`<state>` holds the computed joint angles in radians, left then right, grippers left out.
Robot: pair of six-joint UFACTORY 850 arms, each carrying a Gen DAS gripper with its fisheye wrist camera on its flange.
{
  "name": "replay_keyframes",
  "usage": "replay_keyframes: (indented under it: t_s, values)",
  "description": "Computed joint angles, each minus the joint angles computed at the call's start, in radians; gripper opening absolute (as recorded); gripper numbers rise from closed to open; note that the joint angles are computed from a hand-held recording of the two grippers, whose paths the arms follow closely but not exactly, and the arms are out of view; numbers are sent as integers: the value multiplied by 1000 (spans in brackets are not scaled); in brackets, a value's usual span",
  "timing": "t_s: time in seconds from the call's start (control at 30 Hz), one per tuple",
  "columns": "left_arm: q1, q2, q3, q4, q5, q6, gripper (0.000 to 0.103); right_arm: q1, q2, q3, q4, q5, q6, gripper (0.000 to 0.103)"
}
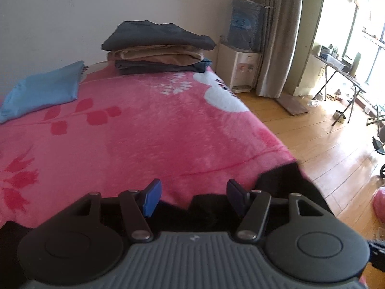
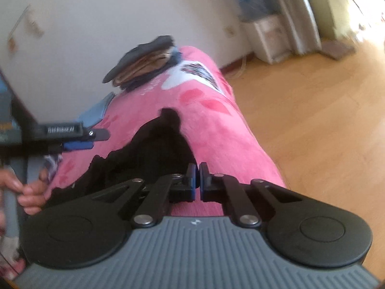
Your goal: Fold clothes
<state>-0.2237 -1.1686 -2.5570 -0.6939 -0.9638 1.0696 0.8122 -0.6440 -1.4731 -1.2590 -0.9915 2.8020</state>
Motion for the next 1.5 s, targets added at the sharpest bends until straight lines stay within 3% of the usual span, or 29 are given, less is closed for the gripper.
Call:
replay_keyframes:
  t_s: [0.17,0.4,0.53,0.7,0.87,0.93,0.97,1.07,1.27,1.5]
  values:
    - [19,79,142,-73,59,86,61,20,-4,1,54,-1,59,1]
    - [50,221,388,-222,108,327,61,21,4,13,70,-13,121,4]
    - [69,240,425,-236,106,360,61,26,41,58,44,-66,153,9]
    - [92,199,358,-167,82,263,61,-68,72,106,-112,70,51,48]
    - [119,155,282,-108,77,208,61,-167,55,82,-189,222,-59,52]
    - [129,139,256,-92,83,196,61,-187,52,89,-208,255,-43,32]
    - [133,129,242,-85,83,190,61,-191,51,93,-205,258,-26,6]
    - [139,96,188,-62,80,154,61,-191,58,118,-245,241,71,1]
    - [111,21,76,9,109,74,61,-148,59,120,-225,83,136,1]
    - [64,39,149,50,254,98,61,-96,73,133,-167,-90,198,1]
